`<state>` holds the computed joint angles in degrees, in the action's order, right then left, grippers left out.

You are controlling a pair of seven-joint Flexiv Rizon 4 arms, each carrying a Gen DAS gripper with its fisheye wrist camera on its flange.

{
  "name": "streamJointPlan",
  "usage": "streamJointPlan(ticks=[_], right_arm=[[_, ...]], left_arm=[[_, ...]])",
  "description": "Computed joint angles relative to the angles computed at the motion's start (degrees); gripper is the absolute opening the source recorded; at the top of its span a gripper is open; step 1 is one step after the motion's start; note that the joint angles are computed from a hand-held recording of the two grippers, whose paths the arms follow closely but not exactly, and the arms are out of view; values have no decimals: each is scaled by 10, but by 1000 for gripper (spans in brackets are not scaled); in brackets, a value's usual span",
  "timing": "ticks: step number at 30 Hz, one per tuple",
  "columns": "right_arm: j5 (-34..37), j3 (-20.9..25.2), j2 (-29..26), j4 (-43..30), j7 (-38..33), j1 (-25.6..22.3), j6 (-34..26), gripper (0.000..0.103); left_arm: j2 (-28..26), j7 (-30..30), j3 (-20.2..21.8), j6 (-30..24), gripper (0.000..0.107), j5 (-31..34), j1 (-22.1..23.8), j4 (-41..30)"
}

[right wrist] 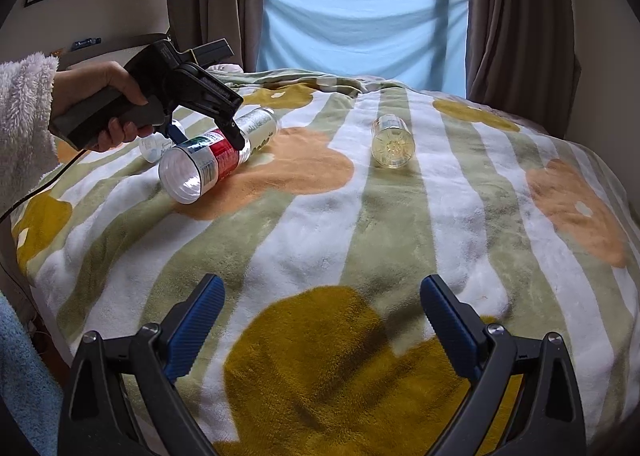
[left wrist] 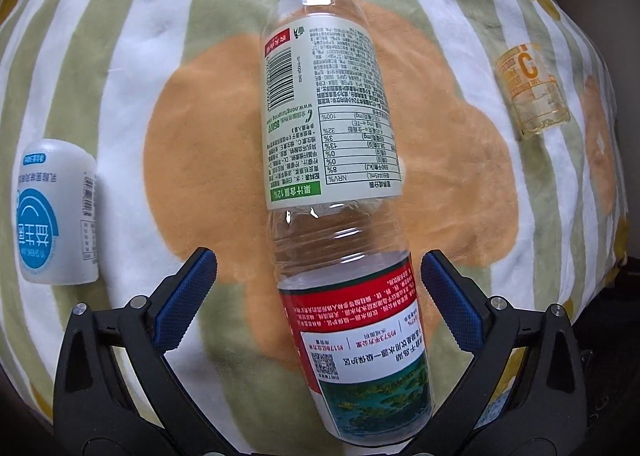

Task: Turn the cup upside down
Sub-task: 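Lift the bottle with the left gripper and rotate its clear base upward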

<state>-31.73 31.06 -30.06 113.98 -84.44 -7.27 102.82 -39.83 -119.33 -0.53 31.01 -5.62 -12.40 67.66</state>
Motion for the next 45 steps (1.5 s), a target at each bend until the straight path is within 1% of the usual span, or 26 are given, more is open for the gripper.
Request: streamJointPlan(ticks=[2, 4, 6, 10, 12, 14, 16, 17, 20, 22, 24, 25, 27, 32, 35, 38, 40, 45], right_arm=[[0, 3, -3, -3, 1, -2, -4, 98], [3, 5, -4, -5, 0, -3, -8, 98], [6, 7, -6, -7, -3, -4, -11, 98], [14, 9, -7, -10, -11, -2, -16, 98], [17, 11, -8, -12, -16, -1, -16, 98], [20, 10, -8, -11, -21, 0, -15, 98], [23, 8, -5, -9, -24, 2, -10, 98], [24, 7, -4, -7, -25, 3, -7, 98], [24, -1, 2, -1, -22, 8, 3, 98], [20, -6, 4, 2, -17, 10, 9, 98], [16, -10, 6, 4, -12, 11, 12, 98], [14, -12, 8, 6, -9, 13, 15, 98], [9, -20, 10, 9, -3, 16, 20, 98], [-4, -40, 16, 14, 14, 28, 30, 98], [-10, -49, 16, 13, 24, 33, 33, 98], [-22, -44, 11, 9, 34, 27, 30, 98], [-31, -33, 5, 5, 40, 15, 26, 98], [-39, -25, 1, 3, 43, 7, 24, 98]], left_arm=[[-11, 5, -10, -5, 92, -21, 12, -2], [-12, 8, -20, 16, 89, -47, 23, 17], [-7, 5, -17, 32, 74, -51, 23, 29], [24, 2, -18, 91, 71, -59, 20, 81], [47, -10, -6, 120, 70, -40, 5, 108], [72, -23, 8, 155, 70, -6, -15, 131], [98, -53, 33, 183, 70, 51, -46, 148], [109, -82, 53, 189, 70, 94, -69, 148], [136, -191, 115, 199, 71, 265, -150, 133], [137, -267, 150, 190, 71, 380, -203, 110], [130, -325, 172, 161, 71, 473, -247, 84], [128, -349, 179, 145, 71, 513, -267, 77], [113, -378, 183, 112, 71, 568, -288, 58], [90, -441, 171, 82, 71, 642, -298, 49], [90, -465, 156, 77, 71, 669, -293, 52], [94, -462, 132, 78, 71, 678, -279, 59], [95, -457, 116, 77, 71, 685, -271, 61], [101, -451, 94, 80, 70, 688, -262, 68]])
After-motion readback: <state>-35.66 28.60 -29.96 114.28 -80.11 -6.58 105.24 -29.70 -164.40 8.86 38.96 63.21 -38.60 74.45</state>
